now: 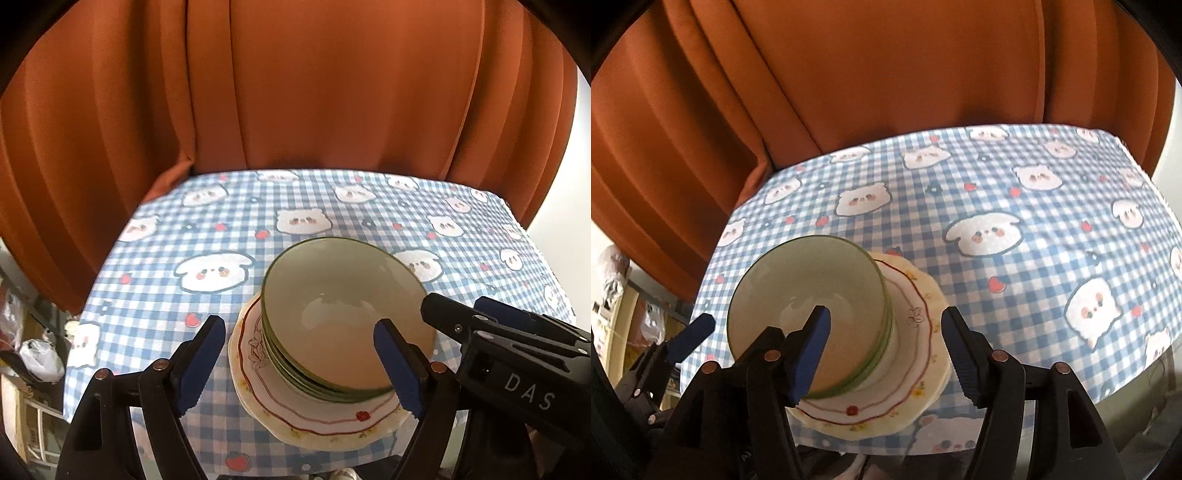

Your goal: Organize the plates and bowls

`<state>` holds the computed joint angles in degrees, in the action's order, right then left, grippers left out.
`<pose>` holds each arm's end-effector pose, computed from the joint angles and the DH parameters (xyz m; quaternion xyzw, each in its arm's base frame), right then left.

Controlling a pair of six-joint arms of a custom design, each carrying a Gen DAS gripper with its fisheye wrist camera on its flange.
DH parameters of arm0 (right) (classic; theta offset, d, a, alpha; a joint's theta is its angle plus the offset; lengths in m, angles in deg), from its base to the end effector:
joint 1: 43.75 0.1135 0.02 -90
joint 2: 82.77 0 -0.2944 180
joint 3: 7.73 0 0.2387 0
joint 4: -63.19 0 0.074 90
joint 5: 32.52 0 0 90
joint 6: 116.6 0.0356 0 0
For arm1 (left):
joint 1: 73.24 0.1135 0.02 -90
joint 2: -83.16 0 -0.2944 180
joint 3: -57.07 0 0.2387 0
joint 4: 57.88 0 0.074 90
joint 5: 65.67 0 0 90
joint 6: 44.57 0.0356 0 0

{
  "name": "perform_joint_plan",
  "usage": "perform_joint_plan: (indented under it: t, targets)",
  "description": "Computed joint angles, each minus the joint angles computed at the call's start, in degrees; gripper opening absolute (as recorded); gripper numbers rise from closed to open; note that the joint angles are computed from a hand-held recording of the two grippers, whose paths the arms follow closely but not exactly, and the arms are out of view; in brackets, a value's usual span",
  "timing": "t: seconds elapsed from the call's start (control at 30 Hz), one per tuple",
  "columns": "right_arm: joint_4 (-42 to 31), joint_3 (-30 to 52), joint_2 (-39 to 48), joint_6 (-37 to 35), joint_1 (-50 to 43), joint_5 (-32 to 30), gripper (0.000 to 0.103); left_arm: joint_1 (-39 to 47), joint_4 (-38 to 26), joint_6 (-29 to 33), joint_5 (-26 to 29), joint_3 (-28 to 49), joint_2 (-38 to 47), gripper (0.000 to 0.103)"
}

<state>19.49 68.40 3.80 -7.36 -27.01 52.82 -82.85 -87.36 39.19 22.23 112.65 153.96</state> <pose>0.2877 0.0895 0.2754 0.0082 0.9507 0.1318 0.2806 0.2284 -0.0373 0.2518 0.0201 0.9225 -0.0363 0.3837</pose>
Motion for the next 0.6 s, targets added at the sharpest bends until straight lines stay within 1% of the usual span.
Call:
perform_joint_plan:
  t: [0.1, 0.17, 0.23, 0.4, 0.6]
  targets:
    - [1.53, -3.64, -4.43, -2.23, -2.06, -1.27, 0.067, -3.9, 0.79, -2.34, -4.12, -2.18, -3.62, 0.084]
    - [2.62, -5.84, -7.06, -3.51, -3.12, -1.47, 0.068, -7.1, 1.24, -4.63, -7.75, -3.95, -6.02, 0.089]
    - [3.55, -8.43, -10.14, -5.74, -4.74, -1.92, 0.071, -10.73, 1.75, -7.5, -11.48, -5.85, -8.12, 0.089]
    - [5.48, -14.54, -17.36, -10.89, -8.42, -2.0, 0.072, -18.46, 2.99, -14.06, -18.69, -10.73, -12.16, 0.089]
    - [7.08, -21.58, -24.91, -16.71, -15.62, -5.2, 0.072, -24.9, -0.7, -21.34, -25.01, -12.88, -16.69, 0.09]
